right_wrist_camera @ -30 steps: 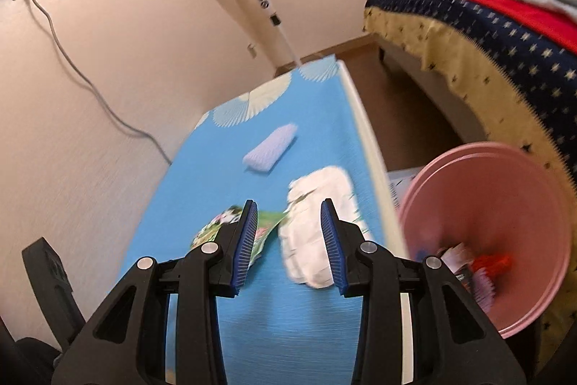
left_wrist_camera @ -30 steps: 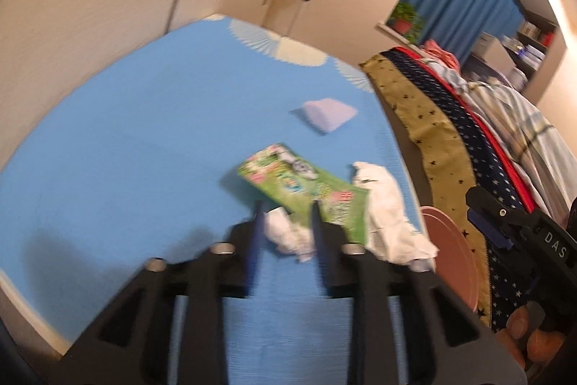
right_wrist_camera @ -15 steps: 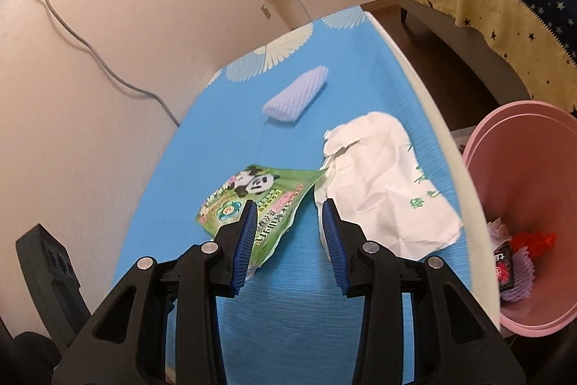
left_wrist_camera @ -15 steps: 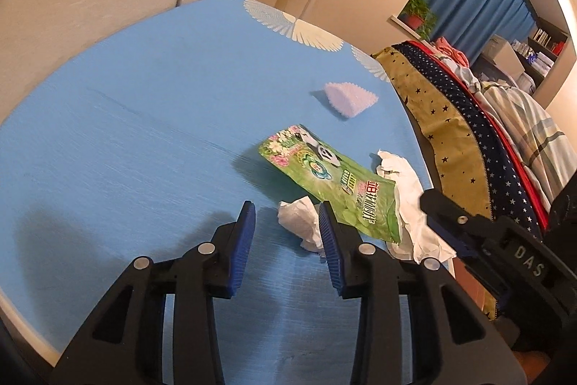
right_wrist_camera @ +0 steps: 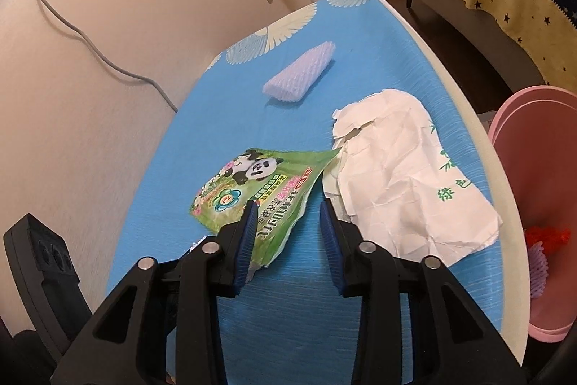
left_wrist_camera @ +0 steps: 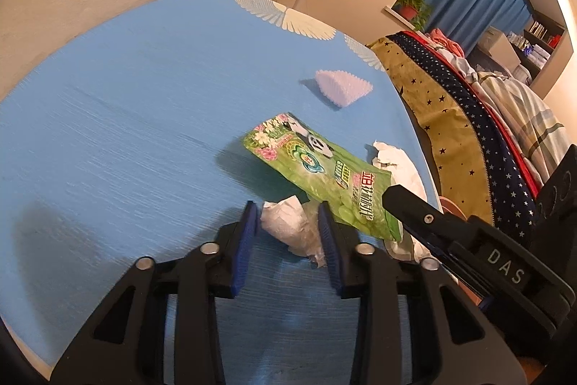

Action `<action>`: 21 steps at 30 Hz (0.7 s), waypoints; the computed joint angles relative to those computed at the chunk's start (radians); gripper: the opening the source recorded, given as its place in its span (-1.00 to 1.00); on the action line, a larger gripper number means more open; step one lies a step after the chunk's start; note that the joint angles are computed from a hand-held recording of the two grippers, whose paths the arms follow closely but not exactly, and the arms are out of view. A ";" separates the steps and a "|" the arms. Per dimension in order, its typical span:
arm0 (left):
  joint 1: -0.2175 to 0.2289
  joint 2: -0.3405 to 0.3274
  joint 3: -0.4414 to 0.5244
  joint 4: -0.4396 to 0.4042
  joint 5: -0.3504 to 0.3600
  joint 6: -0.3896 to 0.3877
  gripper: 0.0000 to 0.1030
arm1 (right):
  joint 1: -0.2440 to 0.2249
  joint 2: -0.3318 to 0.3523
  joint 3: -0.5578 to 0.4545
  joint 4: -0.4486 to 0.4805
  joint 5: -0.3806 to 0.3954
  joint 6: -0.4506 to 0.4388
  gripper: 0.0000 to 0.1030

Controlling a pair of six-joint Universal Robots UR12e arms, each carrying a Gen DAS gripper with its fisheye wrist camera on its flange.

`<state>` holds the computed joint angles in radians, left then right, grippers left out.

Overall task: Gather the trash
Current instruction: 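Close the left gripper on the tissue while the right gripper grasps the green snack bag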

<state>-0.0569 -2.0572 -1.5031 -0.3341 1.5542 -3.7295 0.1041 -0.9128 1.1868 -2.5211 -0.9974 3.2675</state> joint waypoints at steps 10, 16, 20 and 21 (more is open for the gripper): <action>-0.006 0.004 0.006 0.000 0.009 0.040 -0.83 | -0.004 -0.020 0.024 -0.078 0.015 -0.025 -0.98; -0.015 0.020 0.001 0.006 0.049 0.071 -0.86 | -0.014 -0.050 0.064 -0.179 0.025 -0.024 -0.99; -0.019 0.031 -0.006 0.018 0.066 0.083 -0.87 | -0.020 -0.073 0.093 -0.237 0.025 -0.027 -1.00; -0.019 0.035 -0.009 0.022 0.069 0.086 -0.87 | -0.020 -0.078 0.099 -0.248 0.022 -0.027 -1.00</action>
